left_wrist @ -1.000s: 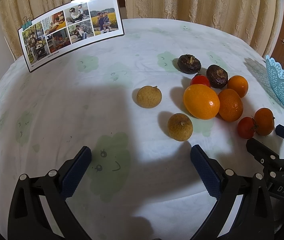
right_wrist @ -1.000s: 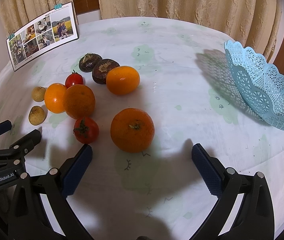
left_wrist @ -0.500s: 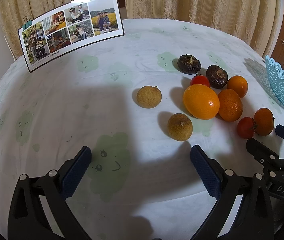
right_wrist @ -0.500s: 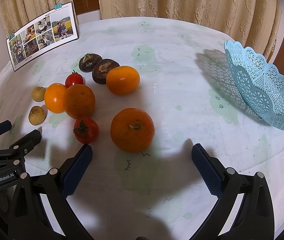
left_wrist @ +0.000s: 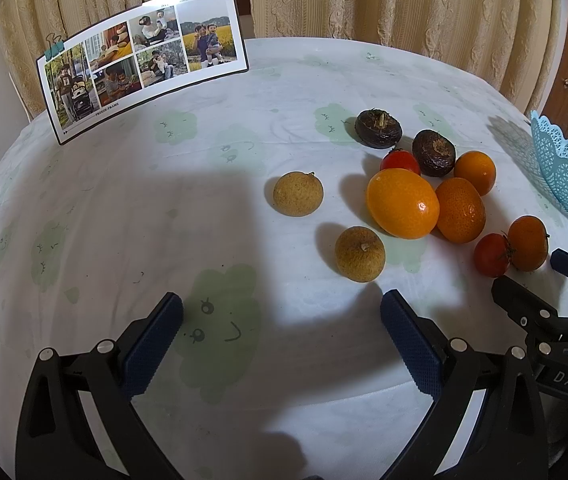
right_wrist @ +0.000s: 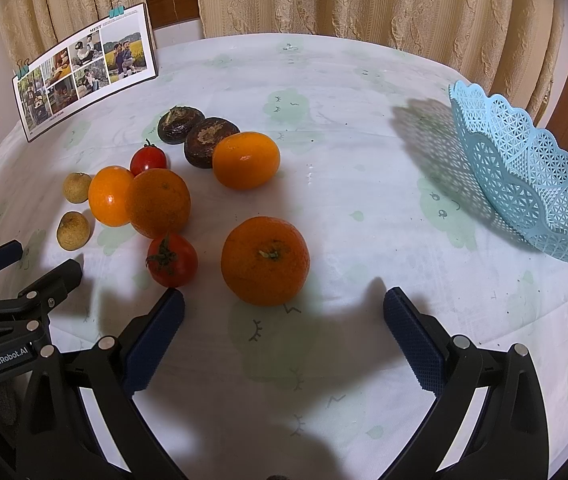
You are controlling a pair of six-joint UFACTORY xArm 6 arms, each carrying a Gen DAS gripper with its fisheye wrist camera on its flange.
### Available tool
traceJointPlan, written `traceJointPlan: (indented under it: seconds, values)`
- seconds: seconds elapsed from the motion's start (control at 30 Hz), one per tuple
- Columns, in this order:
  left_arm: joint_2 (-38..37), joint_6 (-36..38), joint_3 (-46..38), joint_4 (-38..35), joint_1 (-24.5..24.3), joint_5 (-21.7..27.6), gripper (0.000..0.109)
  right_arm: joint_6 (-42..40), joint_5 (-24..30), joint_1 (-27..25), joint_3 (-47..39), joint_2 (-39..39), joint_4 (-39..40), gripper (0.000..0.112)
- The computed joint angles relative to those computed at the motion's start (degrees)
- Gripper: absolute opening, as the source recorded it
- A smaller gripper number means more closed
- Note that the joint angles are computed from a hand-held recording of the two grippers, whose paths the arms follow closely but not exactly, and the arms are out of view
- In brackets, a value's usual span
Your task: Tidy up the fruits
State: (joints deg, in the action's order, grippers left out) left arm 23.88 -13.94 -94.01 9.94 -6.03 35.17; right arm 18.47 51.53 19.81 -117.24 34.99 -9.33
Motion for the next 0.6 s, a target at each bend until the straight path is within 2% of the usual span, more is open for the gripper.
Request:
traceJointPlan:
  seconds: [0.43, 0.5, 0.6]
  values:
    - [-0.04, 0.36, 0.06, -0.34, 0.03, -0.06, 0.098, -0.07, -0.17, 0.02, 0.13, -0.09, 0.18, 0.101]
    - [-0.26, 1.51, 0.3, -1.66, 0.2, -0.29, 0.098, -1.04, -1.87, -0.34, 1.79, -1.06, 2.14, 0.101]
    - [-1.01, 6.18, 1.29, -7.31, 0.87, -1.6, 0.098, -3.8, -6.37, -1.18, 6.43, -3.87, 7.72, 0.101]
